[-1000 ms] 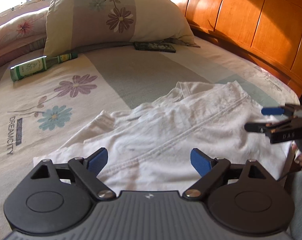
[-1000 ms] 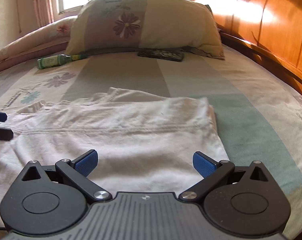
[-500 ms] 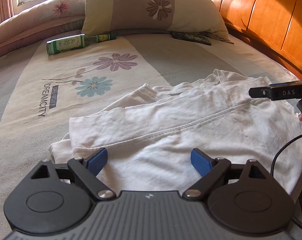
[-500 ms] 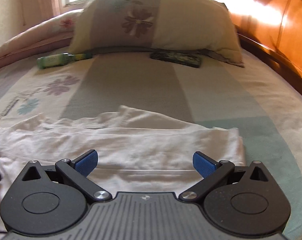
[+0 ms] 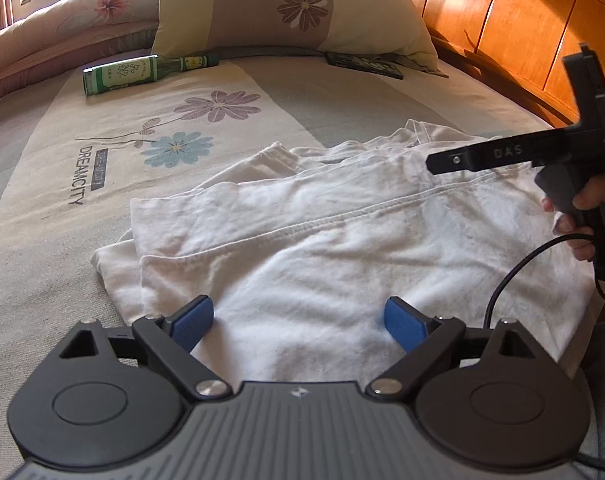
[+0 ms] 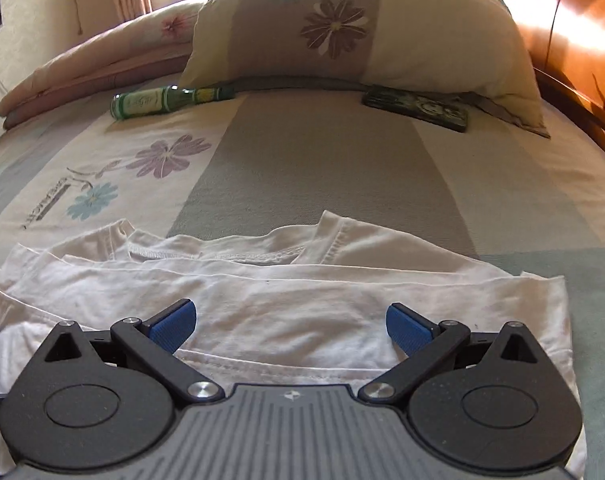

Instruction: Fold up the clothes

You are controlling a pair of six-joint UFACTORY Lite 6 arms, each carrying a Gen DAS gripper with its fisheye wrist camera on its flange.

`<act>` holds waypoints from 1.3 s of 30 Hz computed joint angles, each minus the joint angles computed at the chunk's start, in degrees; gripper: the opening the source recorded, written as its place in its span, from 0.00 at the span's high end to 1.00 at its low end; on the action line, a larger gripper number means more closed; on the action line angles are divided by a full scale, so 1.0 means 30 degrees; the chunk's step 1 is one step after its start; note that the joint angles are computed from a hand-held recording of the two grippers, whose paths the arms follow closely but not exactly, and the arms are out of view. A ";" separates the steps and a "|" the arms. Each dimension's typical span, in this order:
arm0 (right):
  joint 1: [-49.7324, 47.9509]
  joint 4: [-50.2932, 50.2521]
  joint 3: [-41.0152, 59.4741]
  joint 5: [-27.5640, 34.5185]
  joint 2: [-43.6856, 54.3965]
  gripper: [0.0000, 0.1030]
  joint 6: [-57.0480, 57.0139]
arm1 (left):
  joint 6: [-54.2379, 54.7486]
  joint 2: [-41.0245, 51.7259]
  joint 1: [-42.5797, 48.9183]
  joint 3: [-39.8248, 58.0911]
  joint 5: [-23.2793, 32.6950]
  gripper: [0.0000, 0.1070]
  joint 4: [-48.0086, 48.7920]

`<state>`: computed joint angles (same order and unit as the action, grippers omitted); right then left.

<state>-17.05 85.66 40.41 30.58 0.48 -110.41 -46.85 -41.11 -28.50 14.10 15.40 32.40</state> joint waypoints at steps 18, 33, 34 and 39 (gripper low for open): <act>-0.6061 -0.1731 0.0810 0.4173 0.1003 0.00 -0.0348 | -0.5570 0.0712 -0.1718 0.0469 0.0918 0.12 0.4376; -0.0097 0.7470 0.3496 -0.1867 0.4234 0.00 -0.6705 | -1.0504 0.1806 -0.1338 0.0177 0.0162 0.12 0.9324; 0.0723 0.8770 0.4232 -0.3206 0.4974 0.00 -0.7649 | -1.0858 0.1814 -0.1387 0.0098 0.0109 0.12 0.9599; 0.2556 0.9725 0.8104 -0.5791 0.8927 0.00 -0.8056 | -1.0821 0.1650 -0.0857 -0.0167 -0.0566 0.11 0.9692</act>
<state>-9.39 114.83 64.72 13.21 27.26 -134.57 -79.31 -36.16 -31.07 13.60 13.70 61.47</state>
